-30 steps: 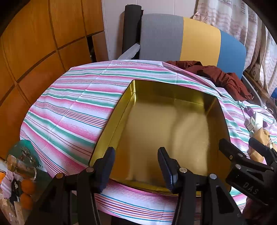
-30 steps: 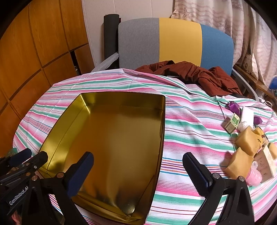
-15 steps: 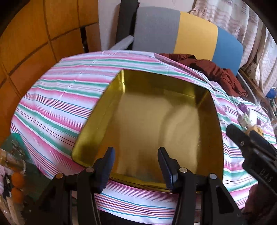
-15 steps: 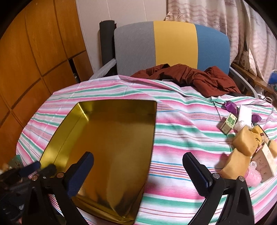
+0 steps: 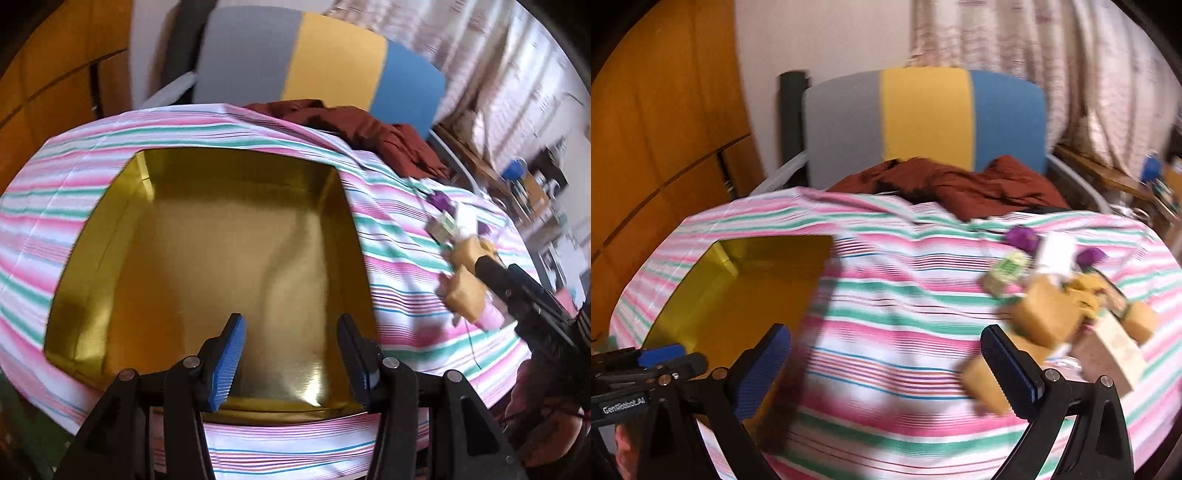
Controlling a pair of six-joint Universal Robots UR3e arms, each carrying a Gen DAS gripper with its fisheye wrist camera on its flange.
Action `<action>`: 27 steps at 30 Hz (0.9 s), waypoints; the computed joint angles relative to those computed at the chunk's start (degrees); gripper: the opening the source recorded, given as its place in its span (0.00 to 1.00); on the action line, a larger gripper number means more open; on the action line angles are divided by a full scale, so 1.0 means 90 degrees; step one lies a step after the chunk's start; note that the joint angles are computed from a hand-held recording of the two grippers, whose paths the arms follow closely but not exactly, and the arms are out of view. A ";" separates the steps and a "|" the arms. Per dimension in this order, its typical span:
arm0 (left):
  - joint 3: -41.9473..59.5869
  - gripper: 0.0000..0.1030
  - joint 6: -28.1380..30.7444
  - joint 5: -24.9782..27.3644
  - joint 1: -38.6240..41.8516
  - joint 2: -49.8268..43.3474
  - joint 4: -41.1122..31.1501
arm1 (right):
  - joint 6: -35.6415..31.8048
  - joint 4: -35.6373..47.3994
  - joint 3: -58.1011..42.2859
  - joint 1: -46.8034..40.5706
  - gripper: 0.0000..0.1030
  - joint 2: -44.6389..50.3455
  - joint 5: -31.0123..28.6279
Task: Organize objects
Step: 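Move both tools away from the gold tray toward the scattered items, then grasp the pink hair roller with the right tool while the left tool grasps a tan sponge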
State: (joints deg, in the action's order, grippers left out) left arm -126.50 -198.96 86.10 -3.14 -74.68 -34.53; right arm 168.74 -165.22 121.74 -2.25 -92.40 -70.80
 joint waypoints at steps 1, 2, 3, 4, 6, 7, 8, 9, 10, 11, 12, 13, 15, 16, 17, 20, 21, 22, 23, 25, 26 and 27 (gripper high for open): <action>0.0180 0.50 0.0037 -0.0006 -0.0158 -0.0227 0.0058 | 0.0017 -0.0015 0.0174 -0.0303 1.00 -0.0158 0.0098; 0.0220 0.50 0.0084 -0.0018 -0.0221 -0.0268 0.0069 | 0.0030 -0.0036 0.0352 -0.0596 1.00 -0.0307 0.0175; 0.0308 0.50 0.0182 -0.0050 -0.0300 -0.0397 0.0124 | 0.0014 -0.0054 0.0503 -0.0845 1.00 -0.0427 0.0235; 0.0442 0.50 0.0276 -0.0124 -0.0392 -0.0532 0.0141 | 0.0019 -0.0079 0.0676 -0.1157 1.00 -0.0560 0.0277; 0.0621 0.51 0.0346 -0.0237 -0.0568 -0.0736 0.0196 | 0.0021 -0.0126 0.1024 -0.1784 1.00 -0.0829 0.0446; 0.0704 0.52 0.0359 -0.0248 -0.0641 -0.0838 0.0227 | -0.0010 -0.0080 0.1170 -0.2121 1.00 -0.0937 0.0537; 0.0825 0.52 0.0367 -0.0220 -0.0723 -0.0977 0.0237 | -0.0035 -0.0085 0.1239 -0.2318 1.00 -0.0920 0.0549; 0.0987 0.54 0.0386 -0.0170 -0.0858 -0.1144 0.0241 | -0.0072 -0.0050 0.1279 -0.2497 1.00 -0.0865 0.0524; 0.1126 0.57 0.0412 -0.0148 -0.0956 -0.1267 0.0222 | -0.0146 0.0011 0.1303 -0.2658 0.99 -0.0768 0.0513; 0.1256 0.58 0.0424 -0.0127 -0.1049 -0.1387 0.0226 | -0.0219 0.0063 0.1319 -0.2786 0.97 -0.0651 0.0487; 0.1431 0.62 0.0464 -0.0105 -0.1162 -0.1566 0.0242 | -0.0287 0.0078 0.1329 -0.2875 0.95 -0.0531 0.0473; 0.1582 0.65 0.0492 -0.0095 -0.1243 -0.1692 0.0204 | -0.0367 0.0062 0.1365 -0.2974 0.92 -0.0452 0.0499; 0.1886 0.65 0.0529 -0.0086 -0.1378 -0.1986 0.0171 | -0.0432 -0.0217 0.1463 -0.3090 0.90 -0.0230 0.0536; 0.2025 0.66 0.0540 -0.0103 -0.1429 -0.2104 0.0127 | -0.0441 -0.0343 0.1492 -0.3158 0.90 -0.0111 0.0618; 0.2138 0.66 0.0558 -0.0120 -0.1467 -0.2230 0.0121 | -0.0444 -0.0405 0.1515 -0.3200 0.90 -0.0033 0.0685; 0.2417 0.66 0.0605 -0.0177 -0.1583 -0.2517 0.0112 | -0.0375 -0.0546 0.1484 -0.3217 0.90 0.0227 0.0790; 0.2555 0.67 0.0647 -0.0174 -0.1649 -0.2646 0.0087 | -0.0353 -0.0570 0.1439 -0.3182 0.90 0.0318 0.0779; 0.2642 0.67 0.0685 -0.0184 -0.1690 -0.2737 0.0087 | -0.0340 -0.0613 0.1404 -0.3124 0.90 0.0425 0.0755; 0.2802 0.67 0.0726 -0.0166 -0.1754 -0.2875 0.0020 | -0.0367 -0.0617 0.1376 -0.3097 0.90 0.0485 0.0745; 0.3079 0.67 0.0752 -0.0189 -0.1834 -0.3138 -0.0064 | -0.0392 -0.0747 0.1346 -0.3004 0.85 0.0658 0.0641; 0.3169 0.67 0.0771 -0.0236 -0.1857 -0.3236 -0.0054 | -0.0428 -0.0780 0.1370 -0.3014 0.79 0.0679 0.0649; 0.3309 0.71 0.0794 -0.0237 -0.1903 -0.3358 -0.0079 | -0.0476 -0.0795 0.1362 -0.3038 0.75 0.0753 0.0684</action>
